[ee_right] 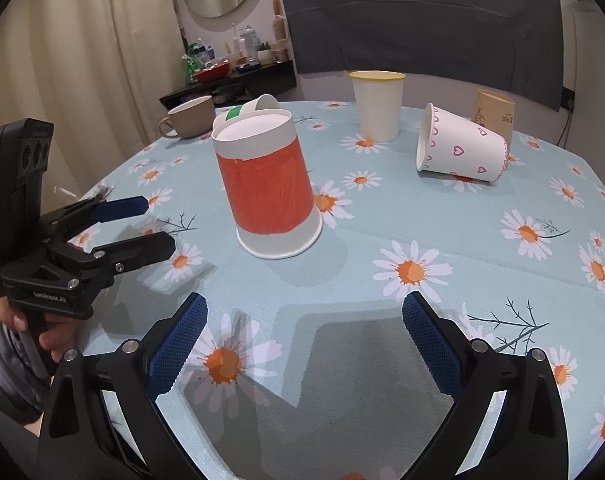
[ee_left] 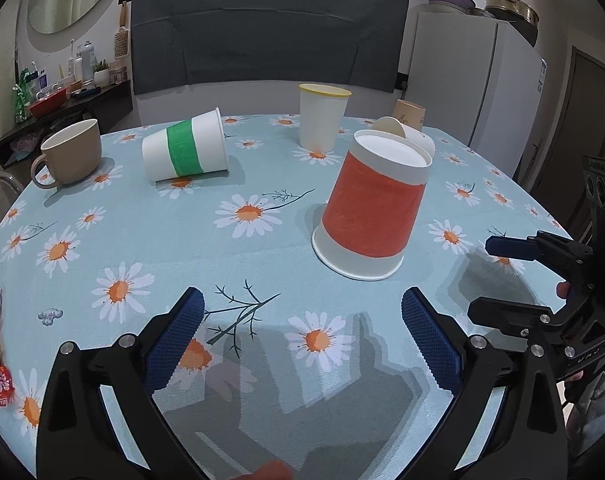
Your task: Flip cup upside down
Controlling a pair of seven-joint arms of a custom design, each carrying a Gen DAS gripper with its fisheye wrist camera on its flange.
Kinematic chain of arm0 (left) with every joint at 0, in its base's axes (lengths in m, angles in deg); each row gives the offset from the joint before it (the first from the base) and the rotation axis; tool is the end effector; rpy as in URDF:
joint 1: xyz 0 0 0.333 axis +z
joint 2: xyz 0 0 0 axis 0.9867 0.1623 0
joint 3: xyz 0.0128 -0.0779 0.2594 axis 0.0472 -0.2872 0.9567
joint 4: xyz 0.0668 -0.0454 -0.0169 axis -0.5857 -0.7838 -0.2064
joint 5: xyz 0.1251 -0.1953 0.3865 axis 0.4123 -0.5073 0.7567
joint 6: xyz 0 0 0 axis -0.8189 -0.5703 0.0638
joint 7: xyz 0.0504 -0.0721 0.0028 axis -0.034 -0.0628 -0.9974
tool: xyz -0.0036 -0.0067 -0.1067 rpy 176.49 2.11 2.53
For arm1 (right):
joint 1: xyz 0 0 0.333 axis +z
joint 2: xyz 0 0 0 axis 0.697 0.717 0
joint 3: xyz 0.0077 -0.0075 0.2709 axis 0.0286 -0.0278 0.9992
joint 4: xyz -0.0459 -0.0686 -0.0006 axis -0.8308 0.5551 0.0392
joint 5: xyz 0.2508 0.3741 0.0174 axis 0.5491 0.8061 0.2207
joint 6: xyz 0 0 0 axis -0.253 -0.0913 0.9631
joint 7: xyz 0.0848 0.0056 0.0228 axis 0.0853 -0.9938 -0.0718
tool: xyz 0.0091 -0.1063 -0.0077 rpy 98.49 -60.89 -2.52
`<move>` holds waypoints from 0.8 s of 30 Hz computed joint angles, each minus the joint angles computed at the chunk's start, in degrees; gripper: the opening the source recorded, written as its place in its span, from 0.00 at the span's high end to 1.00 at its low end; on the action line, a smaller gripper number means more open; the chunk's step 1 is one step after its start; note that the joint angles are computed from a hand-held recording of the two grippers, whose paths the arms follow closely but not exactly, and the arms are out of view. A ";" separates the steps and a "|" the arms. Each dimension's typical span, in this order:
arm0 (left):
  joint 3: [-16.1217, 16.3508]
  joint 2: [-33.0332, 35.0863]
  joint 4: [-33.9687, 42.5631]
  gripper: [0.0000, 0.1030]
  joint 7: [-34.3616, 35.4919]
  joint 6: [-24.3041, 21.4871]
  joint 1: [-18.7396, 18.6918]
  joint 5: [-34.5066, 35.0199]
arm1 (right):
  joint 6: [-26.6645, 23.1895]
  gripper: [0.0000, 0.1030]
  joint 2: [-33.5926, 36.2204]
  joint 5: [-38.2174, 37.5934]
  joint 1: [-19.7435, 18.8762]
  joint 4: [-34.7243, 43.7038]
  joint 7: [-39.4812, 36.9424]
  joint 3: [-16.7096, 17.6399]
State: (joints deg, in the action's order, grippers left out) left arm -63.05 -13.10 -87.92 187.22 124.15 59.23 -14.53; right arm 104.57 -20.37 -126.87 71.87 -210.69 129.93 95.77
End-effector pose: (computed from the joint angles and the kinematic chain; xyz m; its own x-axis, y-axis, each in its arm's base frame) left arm 0.5360 -0.3866 0.4384 -0.7263 -0.6818 0.0873 -0.4780 0.4098 -0.7769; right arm 0.3976 0.3946 0.4436 -0.0840 -0.9880 -0.1299 -0.6566 0.1530 -0.7386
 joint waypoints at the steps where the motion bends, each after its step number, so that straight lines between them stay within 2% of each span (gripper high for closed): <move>1: 0.18 0.06 -0.07 0.06 -1.23 0.17 -0.16 1.40 | -0.63 0.08 0.48 -0.28 -0.12 0.51 0.45 0.27; 4: -0.21 -0.37 -0.83 0.06 0.67 1.91 -0.20 -0.03 | -2.40 0.08 1.36 -1.48 -0.18 1.54 2.89 0.88; 9: 0.08 -0.34 -0.84 0.06 -0.63 1.37 -0.27 0.89 | -5.76 0.08 2.71 -2.07 0.60 3.06 4.08 0.96; 15: -0.17 -0.32 -0.78 0.06 1.31 0.93 -0.17 -0.26 | -6.50 0.08 2.48 -3.94 1.26 2.84 6.01 0.94; 24: 0.49 -0.26 -1.62 0.06 -4.80 2.91 -0.74 6.25 | -6.87 0.08 1.59 -6.24 1.38 2.08 9.37 1.20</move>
